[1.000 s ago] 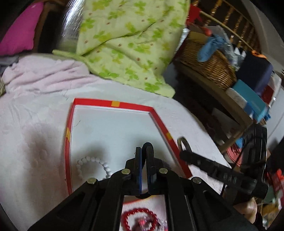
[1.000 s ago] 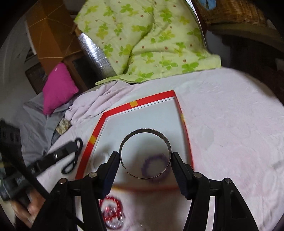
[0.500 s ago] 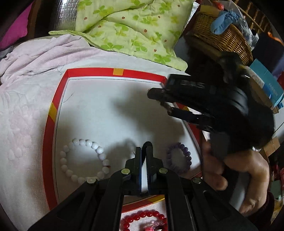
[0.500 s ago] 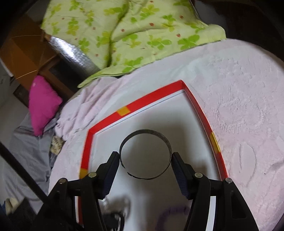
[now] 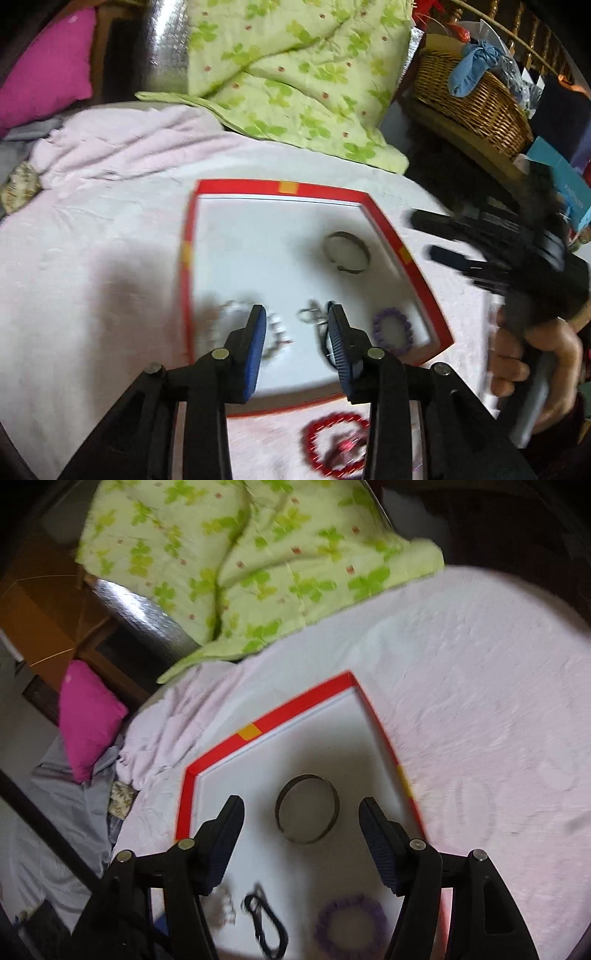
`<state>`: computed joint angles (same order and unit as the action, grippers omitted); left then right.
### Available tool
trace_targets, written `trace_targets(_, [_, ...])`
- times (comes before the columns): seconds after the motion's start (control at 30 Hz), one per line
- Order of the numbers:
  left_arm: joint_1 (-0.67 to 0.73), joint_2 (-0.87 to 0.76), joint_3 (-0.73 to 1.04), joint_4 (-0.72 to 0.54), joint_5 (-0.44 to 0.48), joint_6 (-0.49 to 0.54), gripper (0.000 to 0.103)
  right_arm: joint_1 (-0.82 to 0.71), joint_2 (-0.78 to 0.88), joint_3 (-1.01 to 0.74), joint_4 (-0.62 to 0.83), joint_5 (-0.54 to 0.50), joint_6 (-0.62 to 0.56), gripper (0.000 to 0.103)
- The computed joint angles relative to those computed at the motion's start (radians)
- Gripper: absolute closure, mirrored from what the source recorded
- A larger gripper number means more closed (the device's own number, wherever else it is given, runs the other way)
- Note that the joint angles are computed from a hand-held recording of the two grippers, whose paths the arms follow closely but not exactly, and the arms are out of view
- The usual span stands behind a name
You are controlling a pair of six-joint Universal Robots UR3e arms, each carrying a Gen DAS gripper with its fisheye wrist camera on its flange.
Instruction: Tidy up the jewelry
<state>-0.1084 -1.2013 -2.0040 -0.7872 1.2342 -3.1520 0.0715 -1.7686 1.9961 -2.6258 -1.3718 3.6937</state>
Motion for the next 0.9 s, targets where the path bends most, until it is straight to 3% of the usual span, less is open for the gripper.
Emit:
trace_targets(0.1, [0.019,0.087,-0.03,-0.052,0.059,0.028,0.053,0.0,-0.183,0.112,0.022,-0.019,-0.014,0.035])
trace_targets(0.27, [0.096,0.308,-0.121,-0.191,0.084,0.095,0.051,0.018,-0.469,0.247,0.199,-0.032,-0.042,0.038])
trace_targets(0.47, [0.174,0.535,-0.186,-0.426,0.03,0.187,0.051,-0.095,-0.932,0.356,0.631,0.115,-0.088,0.044])
trace_targets(0.57, [0.196,0.635,-0.209,-0.529,0.019,0.219,0.051,0.031,-0.94,0.376,0.629,0.041,-0.03,0.044])
trace_targets(0.63, [0.203,0.662,-0.215,-0.567,0.005,0.225,0.051,0.034,-0.978,0.388,0.669,0.071,-0.041,0.044])
trace_targets(0.7, [0.157,0.625,-0.226,-0.532,0.015,0.204,0.051,0.022,-0.988,0.393,0.699,0.099,-0.072,0.044])
trace_targets(0.8, [0.044,0.535,-0.245,-0.407,0.079,0.152,0.051,0.094,-0.905,0.416,0.607,0.056,-0.041,0.044])
trace_targets(0.9, [-0.032,0.45,-0.242,-0.332,0.107,0.148,0.05,0.097,-0.831,0.423,0.575,0.085,-0.071,0.044])
